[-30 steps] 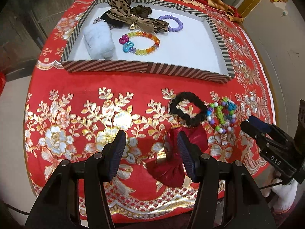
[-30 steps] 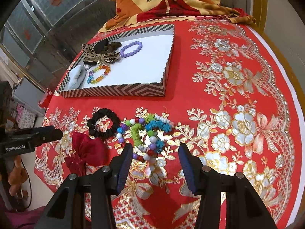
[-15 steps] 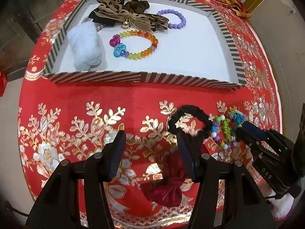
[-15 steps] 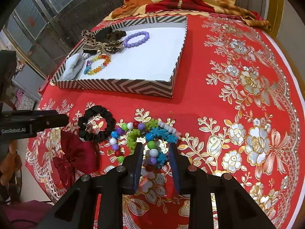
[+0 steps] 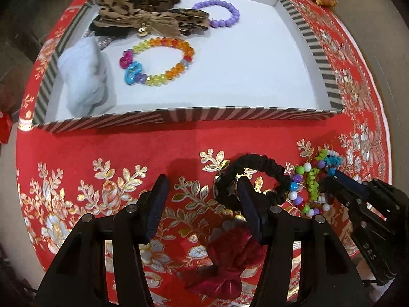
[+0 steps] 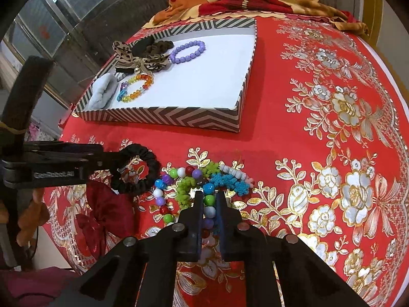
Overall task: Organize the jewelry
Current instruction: 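Grasp the black scrunchie with the left tool while the right tool grasps the white-red-green bead bracelet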
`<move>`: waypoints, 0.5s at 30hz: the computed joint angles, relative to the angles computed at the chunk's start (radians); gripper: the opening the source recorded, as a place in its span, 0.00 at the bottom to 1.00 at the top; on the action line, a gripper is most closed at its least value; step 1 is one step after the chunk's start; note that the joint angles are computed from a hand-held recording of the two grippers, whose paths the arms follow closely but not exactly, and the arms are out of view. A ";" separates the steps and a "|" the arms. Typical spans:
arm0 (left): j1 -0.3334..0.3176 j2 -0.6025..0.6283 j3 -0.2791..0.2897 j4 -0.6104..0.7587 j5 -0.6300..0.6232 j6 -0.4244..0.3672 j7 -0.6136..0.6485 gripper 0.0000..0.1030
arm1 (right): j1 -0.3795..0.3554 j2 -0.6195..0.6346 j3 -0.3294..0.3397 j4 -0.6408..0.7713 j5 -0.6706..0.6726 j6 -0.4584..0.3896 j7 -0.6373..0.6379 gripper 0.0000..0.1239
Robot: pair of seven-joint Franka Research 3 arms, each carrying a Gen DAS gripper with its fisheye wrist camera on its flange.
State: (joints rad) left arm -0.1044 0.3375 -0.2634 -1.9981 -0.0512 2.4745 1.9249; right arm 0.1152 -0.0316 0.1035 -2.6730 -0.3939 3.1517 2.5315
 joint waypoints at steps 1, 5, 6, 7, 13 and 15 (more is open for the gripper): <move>-0.004 -0.002 0.001 -0.009 0.009 0.018 0.001 0.54 | 0.012 -0.007 -0.007 -0.010 0.035 0.013 -0.023 0.07; 0.000 -0.007 -0.011 -0.027 0.002 0.062 0.035 0.31 | 0.102 -0.064 -0.063 -0.060 0.227 0.062 -0.156 0.07; 0.001 -0.005 -0.013 -0.025 -0.001 0.066 0.040 0.20 | 0.082 -0.084 -0.043 -0.069 0.224 0.067 -0.149 0.07; 0.008 -0.001 -0.021 -0.019 -0.018 0.060 0.056 0.13 | 0.053 -0.099 -0.014 -0.075 0.229 0.071 -0.149 0.07; 0.041 -0.009 -0.042 -0.003 -0.111 0.018 0.130 0.07 | 0.030 -0.171 0.026 -0.099 0.302 0.083 -0.196 0.07; 0.056 -0.033 -0.048 -0.009 -0.157 0.008 0.168 0.07 | -0.009 -0.197 0.071 -0.100 0.317 0.073 -0.209 0.07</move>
State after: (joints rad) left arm -0.0488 0.3049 -0.3111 -2.0075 -0.2082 2.4824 2.0930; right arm 0.1060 -0.2288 0.1745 -2.7733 -0.0768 3.2248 2.3230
